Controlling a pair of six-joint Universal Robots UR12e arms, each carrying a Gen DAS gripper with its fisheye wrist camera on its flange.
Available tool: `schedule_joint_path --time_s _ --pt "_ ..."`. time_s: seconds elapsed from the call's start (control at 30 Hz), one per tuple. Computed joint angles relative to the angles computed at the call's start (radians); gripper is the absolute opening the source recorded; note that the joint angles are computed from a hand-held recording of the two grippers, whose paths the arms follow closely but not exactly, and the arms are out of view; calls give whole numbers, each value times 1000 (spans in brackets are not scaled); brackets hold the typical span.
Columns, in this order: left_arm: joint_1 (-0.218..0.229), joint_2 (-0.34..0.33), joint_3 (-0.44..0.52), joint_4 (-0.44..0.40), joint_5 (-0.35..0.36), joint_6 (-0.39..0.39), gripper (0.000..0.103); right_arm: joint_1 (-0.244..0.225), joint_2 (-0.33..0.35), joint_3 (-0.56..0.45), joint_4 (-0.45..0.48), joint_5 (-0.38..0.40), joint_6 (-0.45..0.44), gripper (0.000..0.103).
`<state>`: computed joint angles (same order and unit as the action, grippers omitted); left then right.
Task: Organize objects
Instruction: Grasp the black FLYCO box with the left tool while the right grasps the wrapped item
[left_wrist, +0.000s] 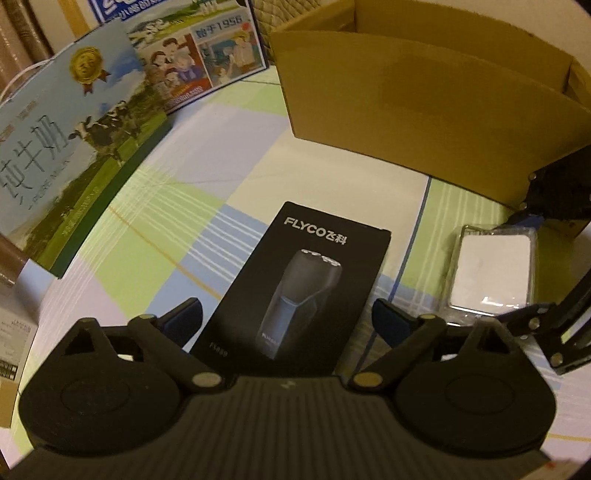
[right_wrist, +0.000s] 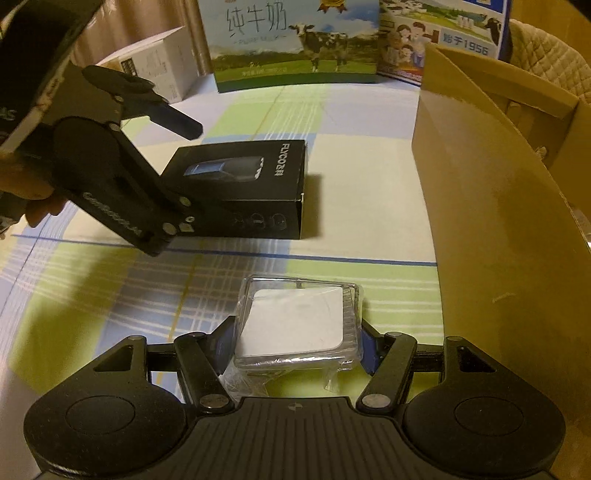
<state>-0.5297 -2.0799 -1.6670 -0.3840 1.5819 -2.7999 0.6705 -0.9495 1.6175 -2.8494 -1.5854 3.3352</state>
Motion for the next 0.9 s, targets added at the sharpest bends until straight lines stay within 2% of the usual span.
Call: schedule_joint_path --time_s 0.13,0.23,0.3,0.37,0.47,0.53,0.6,0.63,0.77,0.83,0.9 --pt "-2 -3 14 -37 11 3 88 0 1 6 -16 -1 -5 61" --pt "-12 13 2 -45 52 -14 73 -1 2 5 -17 -2 -6 61" --pt "-23 32 -14 -63 94 -53 56 0 3 5 -18 -5 -10 61" --pt "-38 54 -41 -71 143 -93 51 0 1 8 -19 -2 -10 61" --pt "-46 84 -86 -65 163 -163 51 2 -3 14 -20 5 -12 61" --pt "-38 98 -109 -66 136 -199 51 4 -3 15 -20 7 -17 61" --pt "-38 102 -124 -35 155 -185 65 5 -4 15 -22 8 -17 61" --pt "-37 102 -125 -24 163 -177 67 5 -5 16 -24 8 -17 61" --pt "-20 101 -118 46 130 -140 86 4 -7 14 -31 -8 -30 61" --pt "-16 88 -99 59 116 -95 88 3 -3 5 -28 -13 -39 61" --pt "-14 71 -71 30 112 -53 89 3 7 -13 -18 -32 -59 61"
